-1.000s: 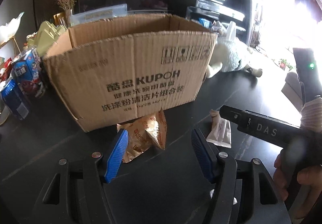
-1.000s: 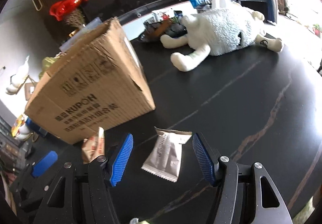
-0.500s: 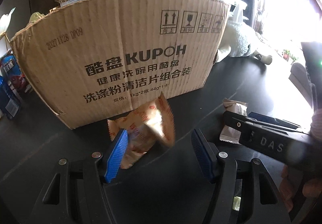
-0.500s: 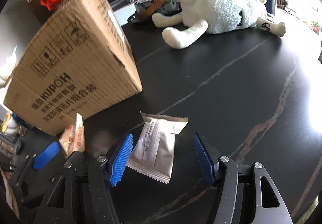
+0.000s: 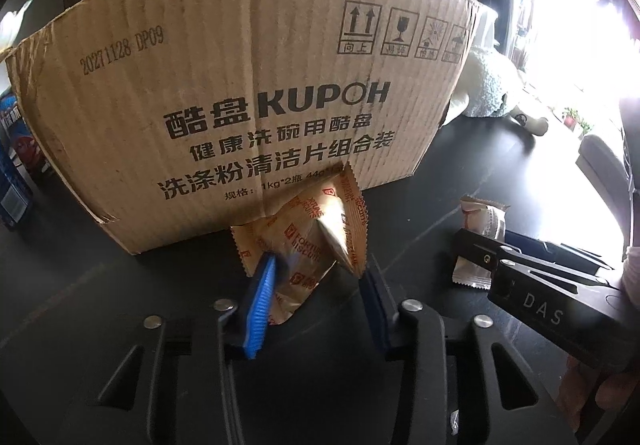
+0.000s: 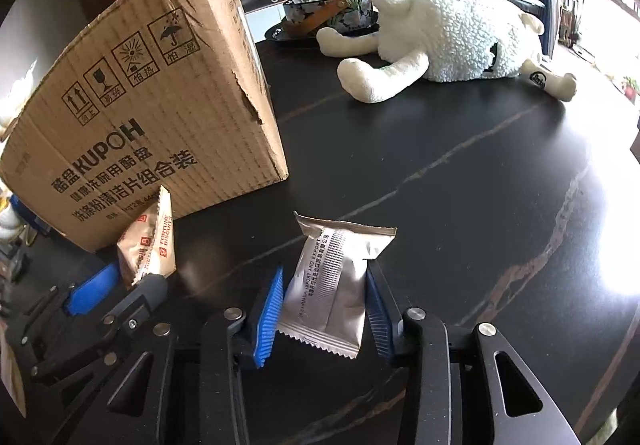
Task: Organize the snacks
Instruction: 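Grasp the brown wrapper with the left tool while the right tool grasps the white-and-grey packet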
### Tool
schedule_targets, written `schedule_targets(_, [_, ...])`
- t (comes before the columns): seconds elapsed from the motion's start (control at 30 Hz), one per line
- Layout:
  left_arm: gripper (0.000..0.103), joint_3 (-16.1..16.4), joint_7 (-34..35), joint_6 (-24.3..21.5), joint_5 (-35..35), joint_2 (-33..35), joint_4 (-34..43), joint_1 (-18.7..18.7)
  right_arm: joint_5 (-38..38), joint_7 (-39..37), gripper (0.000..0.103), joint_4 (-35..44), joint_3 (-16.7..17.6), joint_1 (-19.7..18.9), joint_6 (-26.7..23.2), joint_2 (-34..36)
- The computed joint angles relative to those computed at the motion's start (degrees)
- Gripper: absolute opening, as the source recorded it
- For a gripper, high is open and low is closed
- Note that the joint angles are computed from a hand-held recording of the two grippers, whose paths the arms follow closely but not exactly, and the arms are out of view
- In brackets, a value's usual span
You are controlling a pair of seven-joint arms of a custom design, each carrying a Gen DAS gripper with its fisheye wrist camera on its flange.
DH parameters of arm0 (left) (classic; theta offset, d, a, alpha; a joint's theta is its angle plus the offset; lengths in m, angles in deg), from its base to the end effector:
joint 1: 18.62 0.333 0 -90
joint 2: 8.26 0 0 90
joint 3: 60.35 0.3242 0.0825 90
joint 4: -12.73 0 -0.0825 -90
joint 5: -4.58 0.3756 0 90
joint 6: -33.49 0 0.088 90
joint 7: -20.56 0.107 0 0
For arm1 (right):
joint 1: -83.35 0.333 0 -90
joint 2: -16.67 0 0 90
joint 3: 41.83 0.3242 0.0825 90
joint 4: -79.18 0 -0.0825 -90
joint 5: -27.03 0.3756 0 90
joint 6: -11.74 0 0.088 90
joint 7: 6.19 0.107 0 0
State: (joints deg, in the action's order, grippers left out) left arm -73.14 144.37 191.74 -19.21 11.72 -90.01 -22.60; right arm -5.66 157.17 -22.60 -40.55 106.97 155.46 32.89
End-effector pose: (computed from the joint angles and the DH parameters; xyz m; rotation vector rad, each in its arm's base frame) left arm 0.6605 -0.1635 0.4408 -1.3778 2.3404 -0.8933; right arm 0.6023 0.2826 0.4586 -1.3852 2.2314 -0.5343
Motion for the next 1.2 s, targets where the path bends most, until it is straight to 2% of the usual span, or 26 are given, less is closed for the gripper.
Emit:
schedule_targets(0.1, [0.029,-0.41,0.55,0.28,-1.44,-0.16,-0.16,0.70,0.17,-0.58,0.038,-0.01,0.11,-0.11,0.77,0.05])
schedule_targets(0.53, [0.020,-0.85,3.90,0.42,-6.76,-4.16,-3.39,2.42,-2.12,-0.45,0.037,-0.59,0.10,0.69,3.66,-1.37])
schedule_targets(0.57, [0.006,-1.02,4.73,0.35,-7.68,-4.83,-3.87,2.70,-2.73,-0.27,0.037,-0.74,0.07,0.85,4.09,-1.70])
schedule_targets(1.2, [0.005,1.07,12.63,2.75,-19.13,-15.30,-10.13,1.35,-10.63,2.24,0.037,-2.25,0.32,1.47,10.11,-5.09])
